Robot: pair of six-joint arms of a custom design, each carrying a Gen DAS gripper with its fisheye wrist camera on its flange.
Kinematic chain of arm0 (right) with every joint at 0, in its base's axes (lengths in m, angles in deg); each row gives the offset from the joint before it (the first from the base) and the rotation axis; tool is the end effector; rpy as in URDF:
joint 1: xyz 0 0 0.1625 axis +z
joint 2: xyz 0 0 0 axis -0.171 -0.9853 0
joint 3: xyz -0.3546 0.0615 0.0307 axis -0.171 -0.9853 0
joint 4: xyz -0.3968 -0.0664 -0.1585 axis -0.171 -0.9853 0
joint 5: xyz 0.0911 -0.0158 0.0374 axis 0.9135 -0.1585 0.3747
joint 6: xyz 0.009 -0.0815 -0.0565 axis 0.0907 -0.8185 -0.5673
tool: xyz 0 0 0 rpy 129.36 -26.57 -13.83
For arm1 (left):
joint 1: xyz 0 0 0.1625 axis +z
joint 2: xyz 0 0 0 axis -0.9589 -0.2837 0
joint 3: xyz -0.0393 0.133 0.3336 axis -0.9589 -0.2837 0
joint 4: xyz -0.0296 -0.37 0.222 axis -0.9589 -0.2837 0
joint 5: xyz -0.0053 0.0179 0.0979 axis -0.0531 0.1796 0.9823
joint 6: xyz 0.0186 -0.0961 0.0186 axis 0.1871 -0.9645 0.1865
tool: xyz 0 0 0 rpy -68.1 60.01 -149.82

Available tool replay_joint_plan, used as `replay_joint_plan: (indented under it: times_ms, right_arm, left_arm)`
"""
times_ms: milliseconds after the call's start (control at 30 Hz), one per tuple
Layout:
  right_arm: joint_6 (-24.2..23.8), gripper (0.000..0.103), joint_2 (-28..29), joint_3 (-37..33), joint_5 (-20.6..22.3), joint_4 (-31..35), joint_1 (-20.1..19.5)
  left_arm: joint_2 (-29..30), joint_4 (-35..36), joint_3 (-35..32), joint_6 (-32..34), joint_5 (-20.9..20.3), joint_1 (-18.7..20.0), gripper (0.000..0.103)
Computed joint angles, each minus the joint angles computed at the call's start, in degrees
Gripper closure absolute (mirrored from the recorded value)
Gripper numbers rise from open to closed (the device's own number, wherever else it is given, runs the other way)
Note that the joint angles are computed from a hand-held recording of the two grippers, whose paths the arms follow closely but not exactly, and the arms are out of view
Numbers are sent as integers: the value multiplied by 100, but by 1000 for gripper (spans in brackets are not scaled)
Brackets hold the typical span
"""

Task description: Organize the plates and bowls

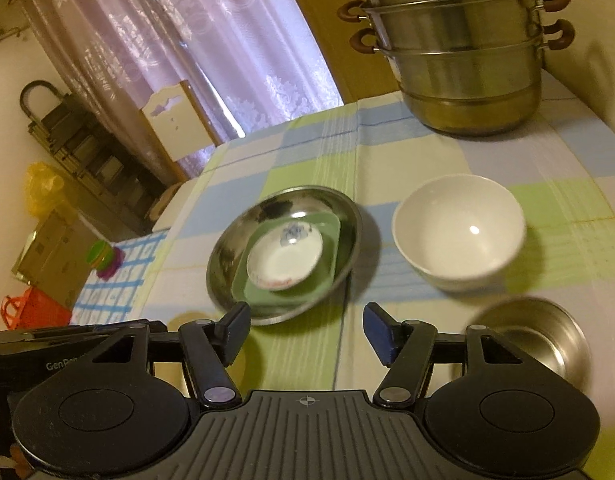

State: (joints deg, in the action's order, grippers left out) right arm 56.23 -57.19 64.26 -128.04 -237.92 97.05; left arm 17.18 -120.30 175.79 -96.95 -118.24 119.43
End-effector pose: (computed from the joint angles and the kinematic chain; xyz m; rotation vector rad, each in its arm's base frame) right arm 0.1003 -0.6675 0.2385 0.6327 -2.8471 0.7210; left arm -0.2789 -0.5987 0.1026 0.0893 2.3033 -0.8957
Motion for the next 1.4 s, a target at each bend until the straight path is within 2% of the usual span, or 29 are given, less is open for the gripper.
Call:
replay_joint_plan:
  times_ms: [333,767,1067,1400]
  right_arm:
    - [-447,36,-967,631,-21,528,-277]
    - [-1081,30,-1693,1021,-27,1163,-612]
    - [-1380,30,-1909,1125,-62,1300,-782]
    - [-1591,30,-2120,1254,-200,1332,-916]
  left_arm:
    - [-154,917,464,-1506,6,-580,90]
    - [27,1916,475,-2973,90,-1061,90]
    - [212,2381,350,-3575,113,-1263,90]
    - [416,2471,239,-3687,72,-1399,90]
